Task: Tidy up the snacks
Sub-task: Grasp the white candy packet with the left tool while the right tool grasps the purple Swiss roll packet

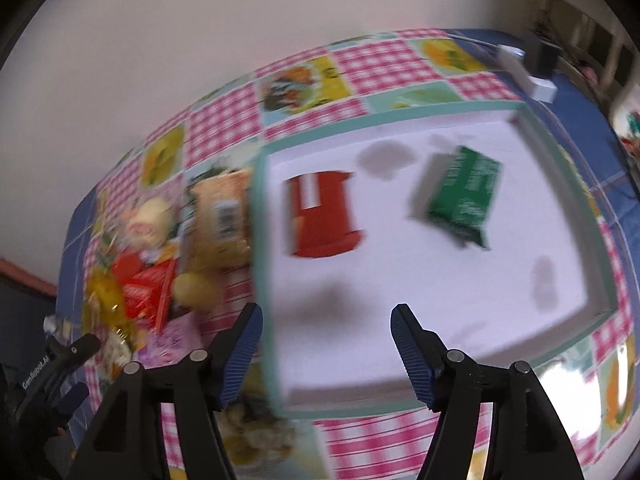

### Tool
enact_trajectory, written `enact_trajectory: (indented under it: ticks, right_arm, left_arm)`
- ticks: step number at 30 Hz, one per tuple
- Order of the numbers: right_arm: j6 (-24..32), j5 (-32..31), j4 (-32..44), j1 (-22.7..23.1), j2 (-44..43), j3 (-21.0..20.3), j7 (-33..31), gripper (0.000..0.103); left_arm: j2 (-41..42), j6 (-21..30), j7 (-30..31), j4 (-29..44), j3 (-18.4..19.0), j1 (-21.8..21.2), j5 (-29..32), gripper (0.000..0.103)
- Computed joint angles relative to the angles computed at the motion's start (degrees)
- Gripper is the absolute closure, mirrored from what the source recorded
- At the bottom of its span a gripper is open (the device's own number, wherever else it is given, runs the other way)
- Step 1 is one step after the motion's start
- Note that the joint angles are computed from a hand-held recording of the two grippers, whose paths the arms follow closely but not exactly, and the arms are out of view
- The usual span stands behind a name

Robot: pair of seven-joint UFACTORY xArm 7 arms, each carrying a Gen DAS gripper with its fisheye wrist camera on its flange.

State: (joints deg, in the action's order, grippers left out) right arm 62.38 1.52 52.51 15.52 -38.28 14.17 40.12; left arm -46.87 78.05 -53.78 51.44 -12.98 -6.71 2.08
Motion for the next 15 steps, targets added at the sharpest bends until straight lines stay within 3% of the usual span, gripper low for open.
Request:
enact_trajectory:
  ticks: [2, 11, 15]
  right_arm:
    - [-1.32, 0.14, 0.67, 0.74, 0.93, 1.15, 0.11, 0.022]
    - [-7.81, 3.57, 4.30, 6.26, 9.49, 2.63, -1.61, 0.022]
    - [-9.04, 2.35, 6.22, 7.81, 13.41, 3.33, -2.85, 0.022]
  left_arm:
    - [-1.90, 0.65, -0.03, -1.14, 0.95, 0.67, 0.64, 0.007]
    - [-4.37, 0.64, 1.41, -4.38, 4.62, 3.00, -1.07, 0.006]
    - [-4.06, 0.04, 2.23, -5.69, 5.93, 3.62, -2.36, 0.006]
